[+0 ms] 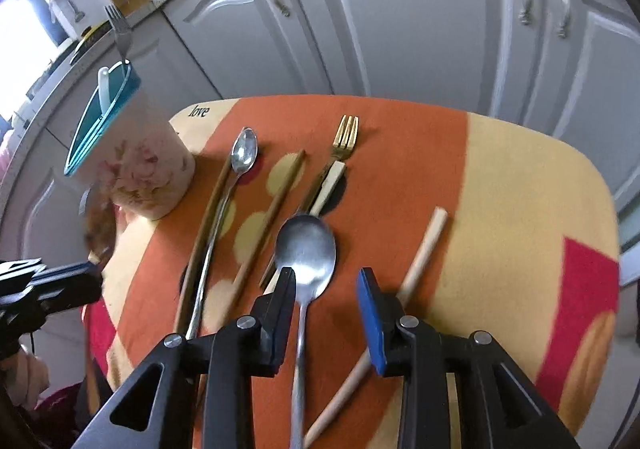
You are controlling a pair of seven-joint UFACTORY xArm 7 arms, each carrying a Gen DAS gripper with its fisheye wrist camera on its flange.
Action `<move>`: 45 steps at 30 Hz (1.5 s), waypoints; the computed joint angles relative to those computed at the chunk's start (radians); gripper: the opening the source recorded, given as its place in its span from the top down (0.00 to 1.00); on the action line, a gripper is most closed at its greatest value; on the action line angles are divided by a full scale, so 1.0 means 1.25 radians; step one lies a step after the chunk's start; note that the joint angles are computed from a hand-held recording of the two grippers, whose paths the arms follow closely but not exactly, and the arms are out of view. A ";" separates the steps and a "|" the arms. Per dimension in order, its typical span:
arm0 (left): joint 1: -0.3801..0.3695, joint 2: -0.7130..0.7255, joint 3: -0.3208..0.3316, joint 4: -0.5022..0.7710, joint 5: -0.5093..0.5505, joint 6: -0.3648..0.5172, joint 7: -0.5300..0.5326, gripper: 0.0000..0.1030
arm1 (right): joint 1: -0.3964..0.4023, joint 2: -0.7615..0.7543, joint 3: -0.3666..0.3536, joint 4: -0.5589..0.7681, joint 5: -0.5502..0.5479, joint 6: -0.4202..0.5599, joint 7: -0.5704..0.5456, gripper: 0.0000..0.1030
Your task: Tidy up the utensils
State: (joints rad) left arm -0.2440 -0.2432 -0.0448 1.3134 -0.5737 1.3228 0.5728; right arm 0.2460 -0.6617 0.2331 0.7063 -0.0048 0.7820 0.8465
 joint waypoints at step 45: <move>-0.002 0.019 -0.010 0.012 0.014 0.015 -0.041 0.97 | 0.151 -0.012 -0.135 -0.081 0.300 -0.134 -0.405 0.90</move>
State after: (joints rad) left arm -0.2467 -0.2196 -0.0579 1.3281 -0.5566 1.3413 0.5220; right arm 0.4348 -0.6764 0.0640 0.6055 0.3709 0.6148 0.3397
